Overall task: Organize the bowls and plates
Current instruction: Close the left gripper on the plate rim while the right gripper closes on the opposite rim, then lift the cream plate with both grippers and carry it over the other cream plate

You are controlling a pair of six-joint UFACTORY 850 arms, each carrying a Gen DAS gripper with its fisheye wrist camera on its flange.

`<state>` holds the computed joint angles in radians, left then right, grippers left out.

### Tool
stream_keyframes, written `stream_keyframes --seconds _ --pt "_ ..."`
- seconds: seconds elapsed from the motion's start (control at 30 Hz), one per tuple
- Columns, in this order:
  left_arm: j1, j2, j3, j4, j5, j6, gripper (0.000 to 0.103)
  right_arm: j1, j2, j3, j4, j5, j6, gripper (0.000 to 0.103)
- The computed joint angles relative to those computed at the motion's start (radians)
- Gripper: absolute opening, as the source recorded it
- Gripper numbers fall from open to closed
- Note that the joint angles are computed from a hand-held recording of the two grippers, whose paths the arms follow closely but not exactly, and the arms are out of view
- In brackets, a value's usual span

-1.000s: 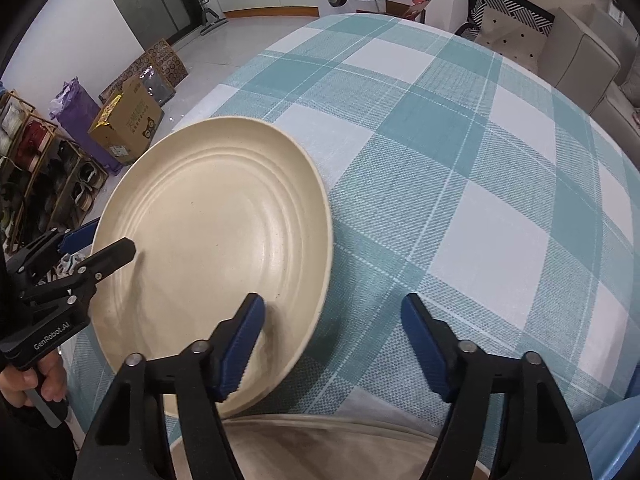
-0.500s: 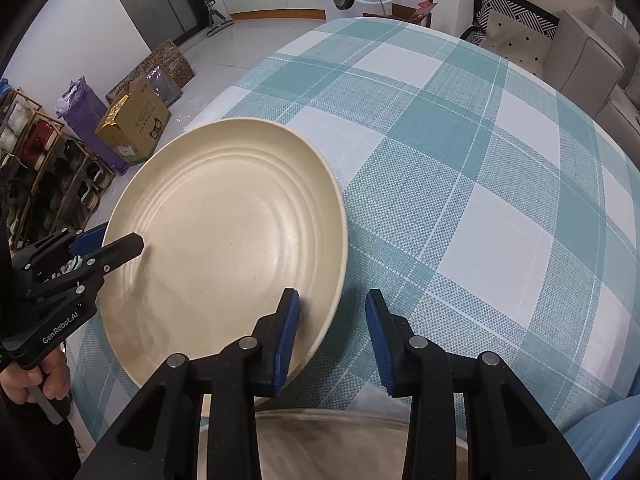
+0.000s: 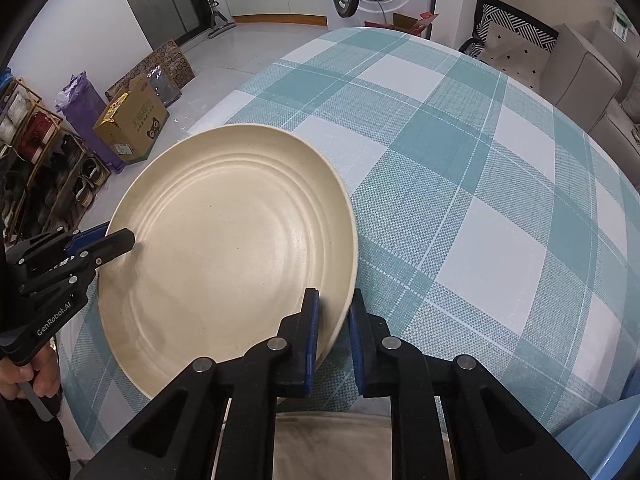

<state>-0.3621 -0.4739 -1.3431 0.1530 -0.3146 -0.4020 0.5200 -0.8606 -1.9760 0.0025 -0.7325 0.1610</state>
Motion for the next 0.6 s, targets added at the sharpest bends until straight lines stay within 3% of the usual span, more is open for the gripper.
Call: stream_keyframes --seconds 0.6 --pt "-0.007 0.012 0.000 0.109 -0.001 -0.107 0.014 0.003 -0.009 -0.017 -0.026 0.003 0.040 0.014"
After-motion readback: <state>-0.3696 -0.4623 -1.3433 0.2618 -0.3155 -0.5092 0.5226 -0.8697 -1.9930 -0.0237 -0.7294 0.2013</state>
